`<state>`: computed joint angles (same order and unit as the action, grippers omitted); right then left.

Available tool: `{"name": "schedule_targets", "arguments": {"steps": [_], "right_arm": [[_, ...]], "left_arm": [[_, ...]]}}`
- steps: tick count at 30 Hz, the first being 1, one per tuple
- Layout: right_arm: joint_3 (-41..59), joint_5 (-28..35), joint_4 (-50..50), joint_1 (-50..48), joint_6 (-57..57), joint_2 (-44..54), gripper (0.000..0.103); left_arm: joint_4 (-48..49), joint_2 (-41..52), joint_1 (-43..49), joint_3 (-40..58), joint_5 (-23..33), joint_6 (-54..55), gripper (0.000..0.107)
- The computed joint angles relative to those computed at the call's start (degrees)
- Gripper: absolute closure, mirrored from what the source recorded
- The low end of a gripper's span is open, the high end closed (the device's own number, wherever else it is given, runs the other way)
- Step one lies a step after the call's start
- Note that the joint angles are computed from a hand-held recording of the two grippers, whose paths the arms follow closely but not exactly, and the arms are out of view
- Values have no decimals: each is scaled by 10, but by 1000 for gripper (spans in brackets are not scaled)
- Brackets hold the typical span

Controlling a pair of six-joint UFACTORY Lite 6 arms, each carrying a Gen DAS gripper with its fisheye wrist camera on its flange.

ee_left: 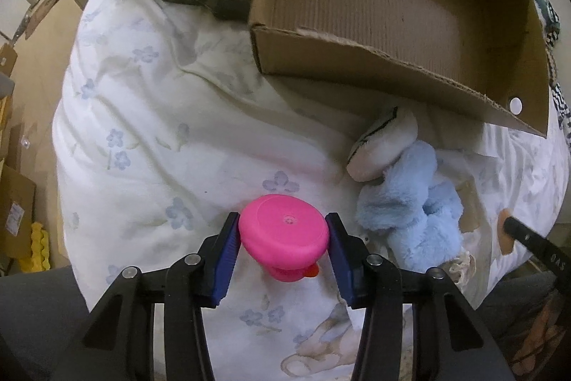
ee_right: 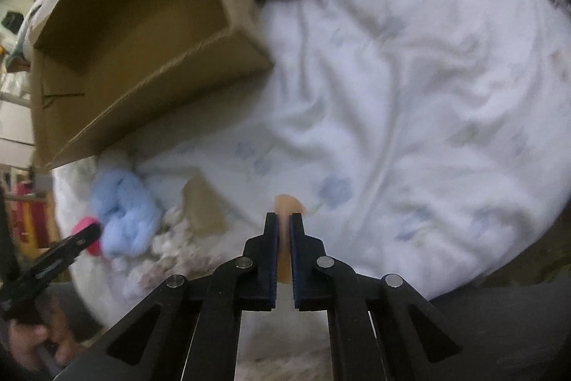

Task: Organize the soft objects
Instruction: 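Grasp the pink rubber duck with the left gripper while the right grasps the peach cylinder, then carry duck and cylinder into the box and open both grippers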

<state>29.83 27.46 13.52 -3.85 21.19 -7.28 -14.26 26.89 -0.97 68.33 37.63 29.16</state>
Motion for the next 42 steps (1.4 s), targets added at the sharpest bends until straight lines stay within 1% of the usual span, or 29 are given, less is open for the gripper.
{"name": "schedule_targets", "arguments": {"steps": [1,2,4,5,8,9,11,13,15,17,21,23,24,25,28,32,36,40,42], "right_arm": [[6,1,-17,-4,17,6,95],[7,1,-10,-9,11,7,95],[0,-5,66,-27,-63,-2,95],[-3,-7,89,-27,-84,-13,95],[-10,-11,156,-27,-149,-49,95],[-13,-16,191,-27,-178,-60,95],[-6,-20,228,-15,-197,-72,95],[-10,-12,285,-35,-263,-97,95],[-7,-6,280,-35,-262,-119,95],[7,-24,291,-8,-255,-118,95],[35,-54,301,29,-254,-110,95],[43,-60,296,38,-250,-112,95],[36,-36,281,17,-250,-139,95],[43,-31,280,19,-251,-142,95],[79,-26,258,25,-246,-125,95],[124,-17,270,10,-278,-102,95],[173,-12,283,-10,-321,-62,95],[214,-24,290,-24,-359,-20,95],[217,-34,323,-32,-398,-1,95]], "left_arm": [[-2,-6,4,-8,-3,3,63],[-3,-11,6,-12,-5,5,63],[-7,-24,12,-20,-6,13,63],[-9,-33,17,-21,-1,20,63],[3,-83,7,-40,15,-5,63],[7,-92,16,-20,38,-4,63],[-3,-114,22,-23,44,6,63],[-17,-144,28,-29,52,20,63],[-32,-173,36,-36,57,36,63],[-39,-205,39,-43,56,47,63],[-65,-224,56,-29,56,76,63],[-68,-247,39,-48,37,63,63],[-73,-246,40,-41,38,64,63],[-79,-241,39,-28,42,65,63],[-90,-226,33,11,56,70,63],[-95,-198,15,72,69,69,63],[-83,-155,-12,147,81,53,63],[-68,-101,-40,216,81,33,63],[-60,-73,-55,242,72,24,63]]}}
